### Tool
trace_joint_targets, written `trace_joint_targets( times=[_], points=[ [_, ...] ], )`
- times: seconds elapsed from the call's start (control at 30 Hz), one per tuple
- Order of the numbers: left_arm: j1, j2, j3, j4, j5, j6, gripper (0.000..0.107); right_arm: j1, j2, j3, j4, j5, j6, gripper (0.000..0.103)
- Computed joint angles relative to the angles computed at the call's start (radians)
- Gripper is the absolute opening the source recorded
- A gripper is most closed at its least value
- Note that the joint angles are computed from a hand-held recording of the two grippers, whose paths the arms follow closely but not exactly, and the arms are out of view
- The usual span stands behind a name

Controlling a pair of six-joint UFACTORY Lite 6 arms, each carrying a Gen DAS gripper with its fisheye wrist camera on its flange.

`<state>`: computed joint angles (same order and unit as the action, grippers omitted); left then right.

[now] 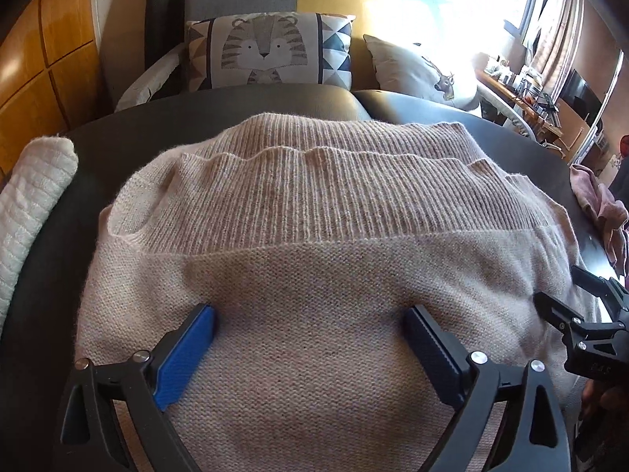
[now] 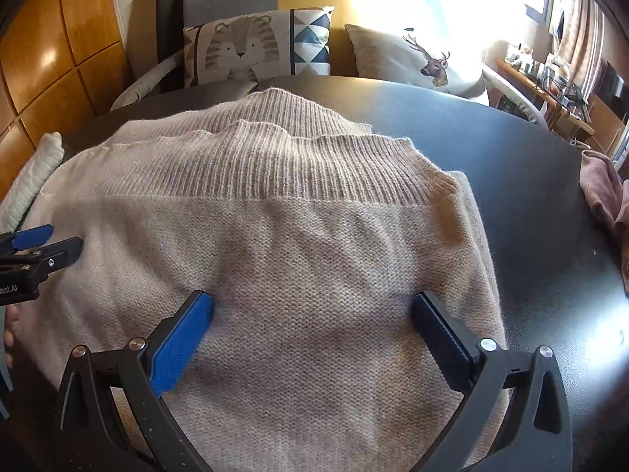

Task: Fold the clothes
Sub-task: 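Press the folded sweater flat with both open grippers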

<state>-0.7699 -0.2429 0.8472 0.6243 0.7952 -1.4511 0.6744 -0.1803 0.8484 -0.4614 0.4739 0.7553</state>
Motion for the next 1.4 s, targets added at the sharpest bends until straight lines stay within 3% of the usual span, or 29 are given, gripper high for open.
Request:
trace_joint_targets(
  times=[0.2,0.37,0.53,0.8,1.03,1.2,1.4],
  points=[
    [-0.078,0.004,0.027,0.001,0.053,-0.036,0.099,0.089,-0.111,-0.102,-0.144,0.071,0.160,0.103],
    [-0.177,0.049,0.016,0.067,0.098,-0.105,0.100,0.034,-0.152,-0.182,-0.035,-0.017,0.023,0.103],
    [-0.179,0.035,-0.006,0.071,0.089,-0.118,0.103,0.052,-0.171,-0.209,-0.098,-0.025,0.104,0.103],
    [-0.274,-0.006,0.041,0.021,0.222,-0.196,0.103,0.024,-0.175,-0.140,0.102,0.100,-0.052,0.103],
    [-0.343,-0.031,0.086,0.014,0.291,-0.256,0.103,0.076,-0.328,-0.126,0.050,0.190,0.100,0.103],
    [-0.401,0.018,0.191,0.052,0.385,-0.223,0.103,0.194,-0.343,-0.077,-0.046,0.260,0.204,0.103],
    [-0.405,0.033,0.219,0.053,0.399,-0.204,0.103,0.201,-0.301,-0.047,-0.069,0.247,0.202,0.103]
  ],
)
